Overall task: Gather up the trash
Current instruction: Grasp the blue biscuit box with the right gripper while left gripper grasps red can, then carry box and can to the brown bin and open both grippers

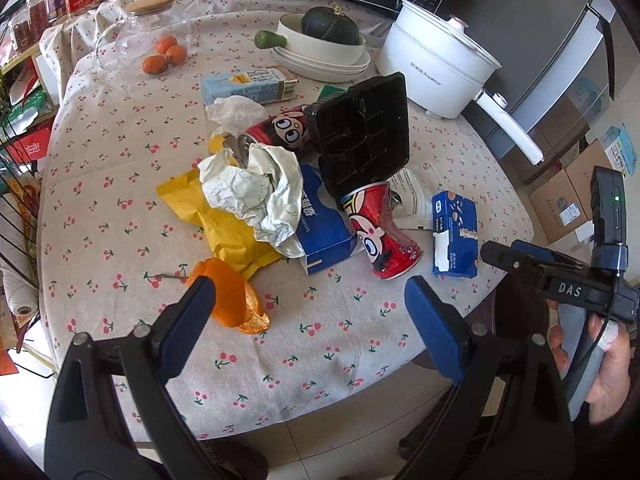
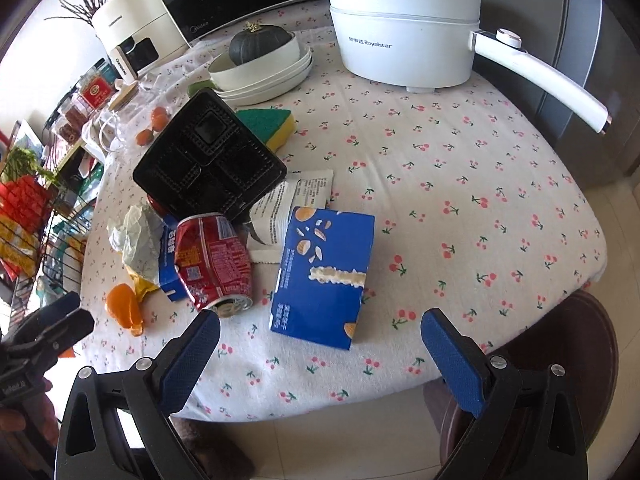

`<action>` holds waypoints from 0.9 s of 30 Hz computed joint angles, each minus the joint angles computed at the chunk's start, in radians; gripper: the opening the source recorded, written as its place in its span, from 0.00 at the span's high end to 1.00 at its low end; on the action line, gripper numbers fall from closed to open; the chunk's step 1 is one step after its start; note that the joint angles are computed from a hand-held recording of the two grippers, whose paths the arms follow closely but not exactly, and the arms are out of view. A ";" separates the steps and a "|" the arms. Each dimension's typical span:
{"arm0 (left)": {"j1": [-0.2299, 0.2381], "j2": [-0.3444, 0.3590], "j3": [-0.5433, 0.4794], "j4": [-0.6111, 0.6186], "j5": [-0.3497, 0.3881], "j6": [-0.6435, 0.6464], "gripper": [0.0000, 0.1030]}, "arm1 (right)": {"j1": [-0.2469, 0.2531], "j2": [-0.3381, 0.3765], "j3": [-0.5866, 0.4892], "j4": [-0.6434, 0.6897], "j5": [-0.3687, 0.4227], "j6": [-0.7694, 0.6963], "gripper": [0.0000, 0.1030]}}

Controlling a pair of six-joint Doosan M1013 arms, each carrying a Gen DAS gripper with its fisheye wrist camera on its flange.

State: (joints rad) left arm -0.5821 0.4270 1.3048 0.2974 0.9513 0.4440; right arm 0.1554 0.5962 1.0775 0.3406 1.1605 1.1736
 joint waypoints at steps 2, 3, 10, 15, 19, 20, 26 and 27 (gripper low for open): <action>0.012 0.001 0.003 -0.041 -0.026 0.009 0.08 | 0.010 0.028 -0.030 -0.012 0.031 0.037 0.07; 0.015 0.004 0.003 -0.055 -0.034 0.012 0.08 | 0.014 0.040 -0.040 -0.016 0.045 0.053 0.11; 0.025 0.029 -0.028 -0.112 -0.068 0.058 0.13 | 0.035 0.066 -0.062 -0.076 0.054 0.087 0.41; 0.030 0.063 -0.067 -0.155 -0.072 0.092 0.19 | 0.020 0.052 -0.053 -0.057 0.042 0.065 0.41; 0.031 0.102 -0.115 -0.180 -0.056 0.120 0.26 | 0.000 0.030 -0.038 -0.046 0.019 0.043 0.41; 0.031 0.113 -0.130 -0.185 -0.047 0.125 0.27 | -0.005 0.024 -0.034 -0.044 0.015 0.040 0.41; 0.028 0.187 -0.220 -0.195 0.032 0.140 0.34 | -0.041 -0.004 -0.011 -0.038 -0.001 0.023 0.41; 0.028 0.197 -0.232 -0.197 0.045 0.139 0.35 | -0.046 -0.003 -0.013 -0.037 -0.003 0.022 0.41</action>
